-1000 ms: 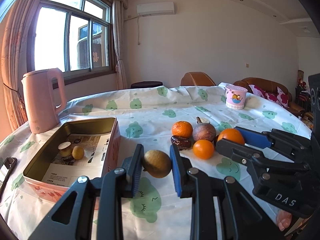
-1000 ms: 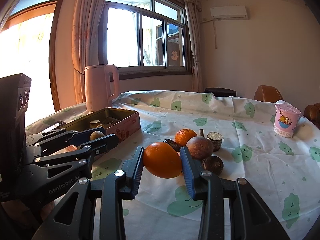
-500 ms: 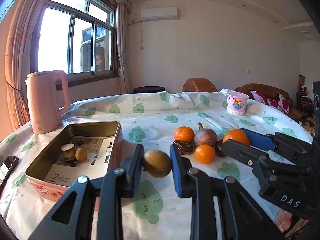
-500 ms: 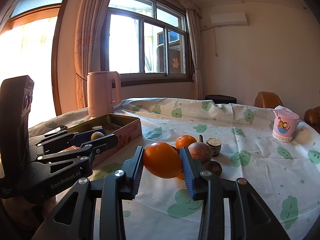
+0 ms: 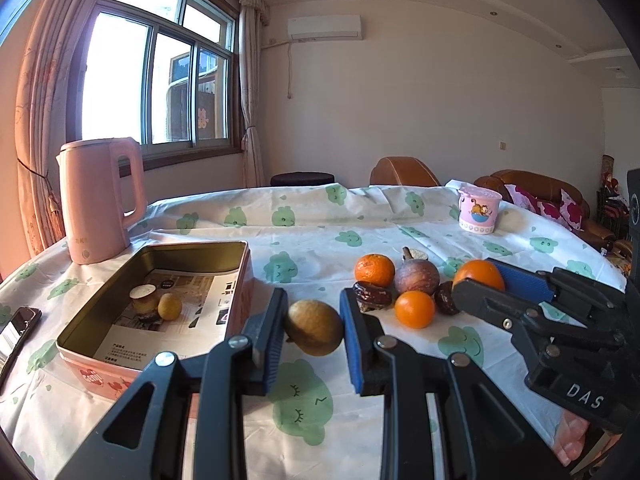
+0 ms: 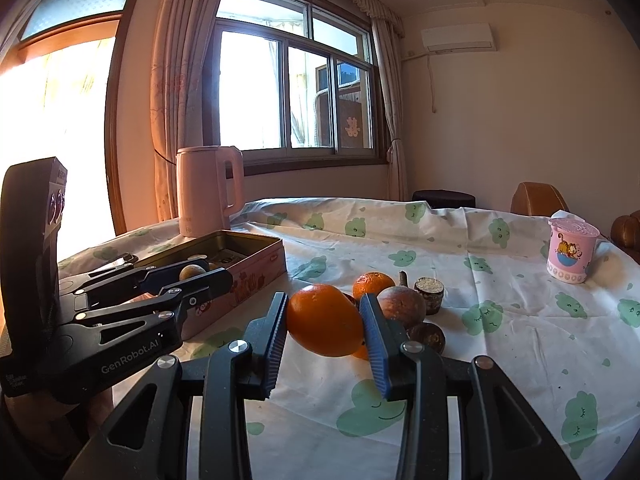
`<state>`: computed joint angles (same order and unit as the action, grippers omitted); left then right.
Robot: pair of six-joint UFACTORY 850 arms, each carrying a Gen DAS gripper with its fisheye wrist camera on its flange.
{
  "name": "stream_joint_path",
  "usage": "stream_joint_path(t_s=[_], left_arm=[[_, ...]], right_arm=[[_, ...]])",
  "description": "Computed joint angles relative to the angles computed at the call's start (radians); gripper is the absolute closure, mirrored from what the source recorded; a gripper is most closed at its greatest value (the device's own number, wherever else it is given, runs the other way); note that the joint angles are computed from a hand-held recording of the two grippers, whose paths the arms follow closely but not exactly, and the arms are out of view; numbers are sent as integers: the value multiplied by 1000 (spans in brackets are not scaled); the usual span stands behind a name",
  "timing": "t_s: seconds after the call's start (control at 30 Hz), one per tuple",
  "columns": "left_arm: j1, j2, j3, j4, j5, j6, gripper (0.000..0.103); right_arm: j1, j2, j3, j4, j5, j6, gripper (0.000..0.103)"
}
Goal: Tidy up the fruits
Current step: 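Lift the kiwi and orange and carry them toward the tin box, then lower and release the kiwi with the left tool while the right tool releases the orange into the tin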
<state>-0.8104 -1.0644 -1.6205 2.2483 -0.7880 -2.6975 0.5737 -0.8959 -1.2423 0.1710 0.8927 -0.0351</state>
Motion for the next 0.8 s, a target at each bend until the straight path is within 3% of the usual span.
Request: stream_joint_path(t_s=[0.4, 0.8], left_arm=[[26, 76, 87, -33, -24, -23, 75], [77, 115, 117, -109, -32, 64, 75]], right_arm=[[-7, 26, -43, -97, -77, 55, 64], [16, -1, -204, -188, -211, 29, 64]])
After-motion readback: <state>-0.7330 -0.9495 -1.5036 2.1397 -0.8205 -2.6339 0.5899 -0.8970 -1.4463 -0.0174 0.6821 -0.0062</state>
